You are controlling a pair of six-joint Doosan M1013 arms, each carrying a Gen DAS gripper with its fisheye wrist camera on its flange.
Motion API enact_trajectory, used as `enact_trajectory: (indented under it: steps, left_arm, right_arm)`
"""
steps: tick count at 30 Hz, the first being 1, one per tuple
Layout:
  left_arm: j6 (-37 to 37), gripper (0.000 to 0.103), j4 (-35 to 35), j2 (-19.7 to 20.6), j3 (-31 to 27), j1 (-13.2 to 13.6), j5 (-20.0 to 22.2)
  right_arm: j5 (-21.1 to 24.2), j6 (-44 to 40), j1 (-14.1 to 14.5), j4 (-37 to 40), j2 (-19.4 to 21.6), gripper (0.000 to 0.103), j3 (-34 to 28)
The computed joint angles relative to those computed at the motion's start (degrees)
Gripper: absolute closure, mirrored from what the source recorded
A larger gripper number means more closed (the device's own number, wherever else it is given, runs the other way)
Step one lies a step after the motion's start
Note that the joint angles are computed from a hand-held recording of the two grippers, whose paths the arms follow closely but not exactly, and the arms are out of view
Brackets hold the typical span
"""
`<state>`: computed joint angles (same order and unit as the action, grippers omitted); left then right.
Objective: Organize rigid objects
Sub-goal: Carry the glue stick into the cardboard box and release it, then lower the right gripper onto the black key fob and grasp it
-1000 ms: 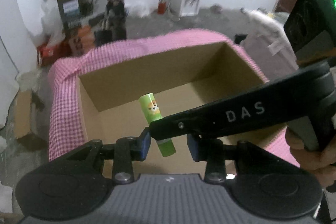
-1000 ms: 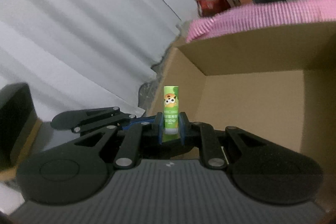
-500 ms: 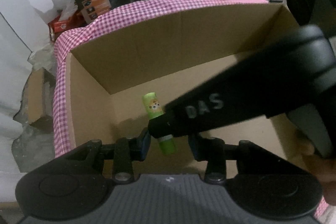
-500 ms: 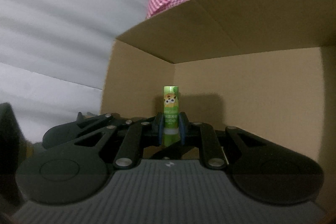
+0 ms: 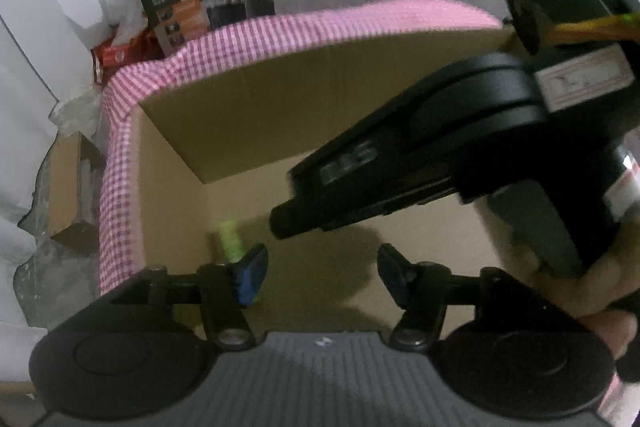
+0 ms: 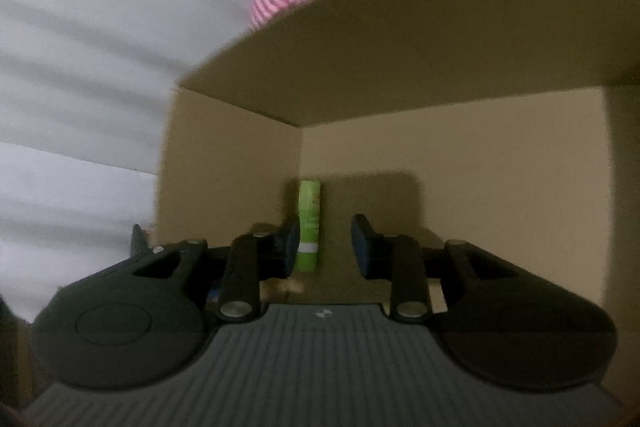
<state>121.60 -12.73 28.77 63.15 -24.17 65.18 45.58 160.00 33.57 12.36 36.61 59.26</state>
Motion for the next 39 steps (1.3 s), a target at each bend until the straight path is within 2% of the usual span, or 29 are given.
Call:
enact_trajectory:
  steps: [6,11,16,19,22,25,28,30,34,39]
  left_arm:
    - [3.9,0.031,-7.5,-5.7,4.8,2.1,-5.5]
    - [11.5,0.027,-16.4,-12.0,11.2,4.2,-9.2]
    - [20.0,0.023,-26.0,-16.9,17.9,6.6,-7.9]
    - [22.0,0.022,-28.0,-19.1,22.1,7.3,-6.0]
    - [23.2,0.022,-27.5,-20.2,26.0,7.4,-6.5]
    - [24.1,0.022,-26.3,-21.3,30.0,6.8,-8.1]
    - [24.6,0.023,-24.0,-21.8,32.7,5.4,-8.8]
    - [25.2,0.024,-23.4,-21.8,33.9,4.0,-9.6]
    - [30.2,0.030,-24.8,-22.3,35.9,1.2,-13.3]
    - [33.6,0.046,-26.7,-21.6,36.4,-1.7,-15.9]
  right_arm:
    - [-3.1,5.9,2.4,-11.4,-5.5,0.073,3.3]
    - [-4.3,14.7,6.9,-26.5,-11.7,0.073,7.4]
    - [-1.4,24.0,12.9,-41.1,-17.2,0.072,11.2]
    - [1.1,29.0,16.5,-46.3,-19.3,0.072,13.2]
    - [3.1,36.1,20.4,-50.1,-19.6,0.072,15.3]
    - [4.9,41.7,23.2,-50.4,-18.9,0.072,16.7]
    - [4.6,47.7,24.6,-50.0,-17.7,0.072,18.4]
    - [6.4,50.0,25.1,-49.2,-16.7,0.072,18.3]
    - [9.8,51.1,24.6,-49.1,-15.3,0.072,17.8]
    - [11.9,47.9,23.2,-48.4,-14.6,0.072,17.2]
